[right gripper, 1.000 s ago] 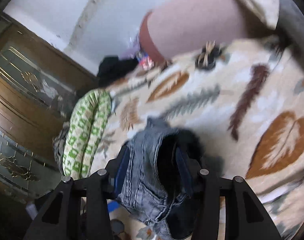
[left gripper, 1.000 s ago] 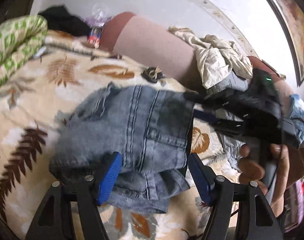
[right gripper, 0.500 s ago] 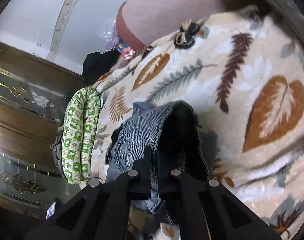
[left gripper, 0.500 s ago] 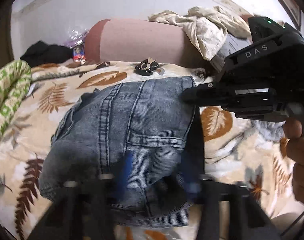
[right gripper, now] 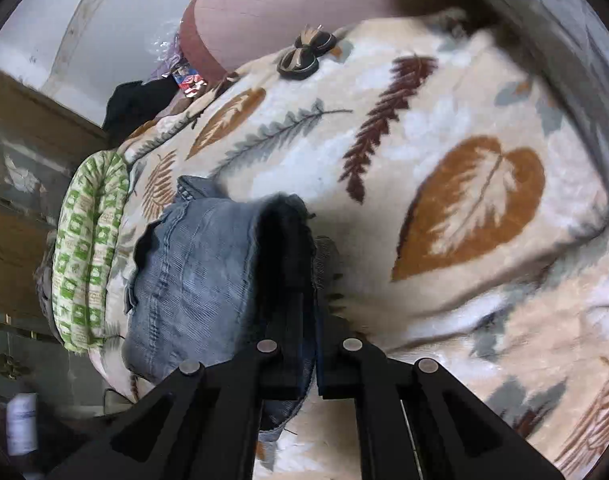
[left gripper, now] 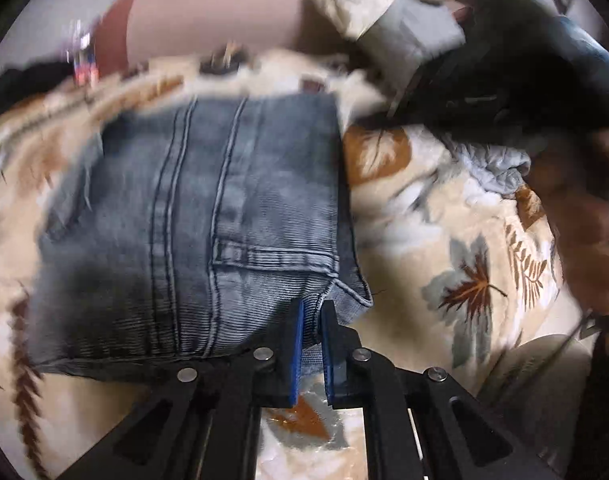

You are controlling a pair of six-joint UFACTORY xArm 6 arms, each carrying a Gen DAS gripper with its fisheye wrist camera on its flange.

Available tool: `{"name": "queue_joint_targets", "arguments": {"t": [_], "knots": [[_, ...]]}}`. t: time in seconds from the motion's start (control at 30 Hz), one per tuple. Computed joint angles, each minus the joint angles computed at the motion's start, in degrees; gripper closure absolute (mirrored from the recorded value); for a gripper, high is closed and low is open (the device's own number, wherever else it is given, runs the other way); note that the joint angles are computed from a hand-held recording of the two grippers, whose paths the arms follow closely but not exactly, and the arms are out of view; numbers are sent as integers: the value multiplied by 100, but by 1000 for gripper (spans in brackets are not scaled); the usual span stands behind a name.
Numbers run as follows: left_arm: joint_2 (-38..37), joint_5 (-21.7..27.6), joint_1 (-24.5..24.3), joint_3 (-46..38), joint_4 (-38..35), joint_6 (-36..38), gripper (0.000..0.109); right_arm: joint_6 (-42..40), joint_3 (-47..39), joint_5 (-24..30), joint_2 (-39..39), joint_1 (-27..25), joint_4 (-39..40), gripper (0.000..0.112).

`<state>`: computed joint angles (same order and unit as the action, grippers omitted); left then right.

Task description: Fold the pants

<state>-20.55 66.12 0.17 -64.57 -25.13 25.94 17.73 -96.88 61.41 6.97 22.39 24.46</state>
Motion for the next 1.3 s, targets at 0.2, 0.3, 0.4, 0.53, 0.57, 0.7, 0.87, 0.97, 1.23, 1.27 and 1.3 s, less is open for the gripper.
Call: {"name": "queue_joint_targets", "arguments": {"t": [0.2, 0.3, 0.4, 0.53, 0.57, 0.7, 0.87, 0.97, 1.23, 1.27, 1.3], "knots": [[-249, -126, -140, 138, 130, 16, 100, -522, 1, -881, -9, 503, -250, 104], [-180, -79, -132, 130, 165, 31, 100, -30, -575, -116, 607, 576, -1001, 104], [-11, 161, -39, -18, 27, 23, 99, 151, -1060, 777, 1175, 505, -1003, 103], [-58, 244, 114, -135, -248, 188, 95, 101, -775, 409, 920, 455, -1016, 103], [-144, 301, 263, -205, -481, 375, 91, 87, -557, 127, 714, 463, -1079, 99], [-724, -447, 612, 26, -575, 538, 25, 490, 743, -1421, -385, 640, -1617, 41], [-1164, -1439, 919, 414, -85, 378, 17, 1438, 1499, -2330, -1073, 1116, -2615, 37], [-1605, -2098, 1012, 963, 599, 44, 13, 2736, 2271, -2704, -1689, 1535, -3742, 37], [-2156, -2259, 1193, 1601, 1373, -726, 6, 3907, 2768, -2300, -2228, 2359, -5572, 32], [-2164, -2281, 1159, 1608, 1416, -752, 6, 3906, 2766, -2263, -2245, 2377, -5606, 32], [-2183, -2292, 1145, 1623, 1424, -750, 6, 3977, 2836, -2336, -2307, 2384, -5679, 32]]}}
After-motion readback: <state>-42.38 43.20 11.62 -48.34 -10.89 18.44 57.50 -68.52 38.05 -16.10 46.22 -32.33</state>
